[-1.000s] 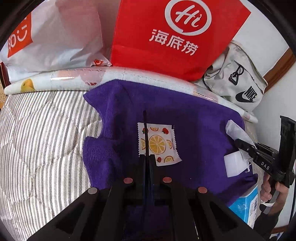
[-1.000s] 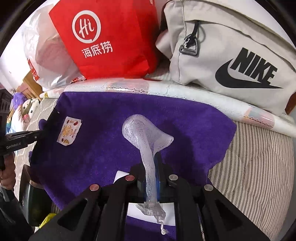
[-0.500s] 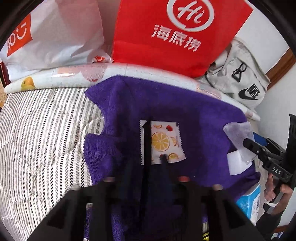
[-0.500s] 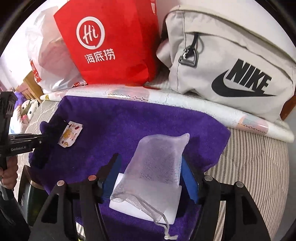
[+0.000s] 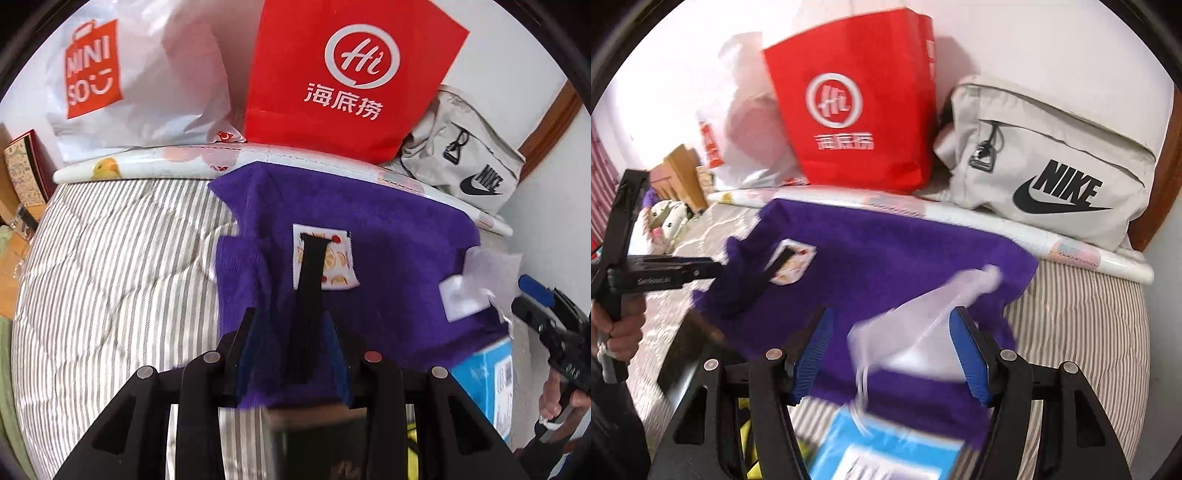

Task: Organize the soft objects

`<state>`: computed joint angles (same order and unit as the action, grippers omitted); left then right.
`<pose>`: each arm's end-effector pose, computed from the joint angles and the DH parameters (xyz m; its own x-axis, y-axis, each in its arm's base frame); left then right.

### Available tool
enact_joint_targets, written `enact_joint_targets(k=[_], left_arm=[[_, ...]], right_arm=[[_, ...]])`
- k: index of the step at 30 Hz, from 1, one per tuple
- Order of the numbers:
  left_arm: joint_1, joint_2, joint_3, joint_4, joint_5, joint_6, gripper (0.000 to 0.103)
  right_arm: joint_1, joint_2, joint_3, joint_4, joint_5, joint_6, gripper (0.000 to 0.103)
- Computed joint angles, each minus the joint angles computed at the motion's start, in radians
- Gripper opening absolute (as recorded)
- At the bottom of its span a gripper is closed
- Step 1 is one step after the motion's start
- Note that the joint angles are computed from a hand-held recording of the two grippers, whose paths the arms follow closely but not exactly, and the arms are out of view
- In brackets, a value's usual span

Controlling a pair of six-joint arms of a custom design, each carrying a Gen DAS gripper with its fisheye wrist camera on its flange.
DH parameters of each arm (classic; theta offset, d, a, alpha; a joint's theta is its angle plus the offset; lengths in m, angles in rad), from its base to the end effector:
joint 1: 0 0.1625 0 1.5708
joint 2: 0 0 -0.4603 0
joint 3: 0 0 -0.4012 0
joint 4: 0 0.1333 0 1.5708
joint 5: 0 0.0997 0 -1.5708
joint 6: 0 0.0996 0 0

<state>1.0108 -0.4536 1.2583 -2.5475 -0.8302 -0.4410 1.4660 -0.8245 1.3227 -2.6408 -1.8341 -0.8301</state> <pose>-0.2565 -0.7866 0.0197 -0.8444 -0.0903 -0.5281 0.1802 0.8805 -0.4385 0.0230 -0.8077 0.2818 -0.7029 -0.4545 0.5471 -0.6384 0.7423 -0.2036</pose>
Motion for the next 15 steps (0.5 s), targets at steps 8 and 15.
enact_joint_targets(k=[8,15], left_arm=[[-0.035,-0.078,0.166,-0.073,0.003,-0.022,0.034],[-0.041,-0.124,0.275,-0.162,-0.04,-0.045,0.034]], right_arm=[[0.0,-0.129,0.239,-0.032,0.034,-0.076,0.065],[-0.009,-0.205,0.393,0.007,0.087,-0.175,0.066]])
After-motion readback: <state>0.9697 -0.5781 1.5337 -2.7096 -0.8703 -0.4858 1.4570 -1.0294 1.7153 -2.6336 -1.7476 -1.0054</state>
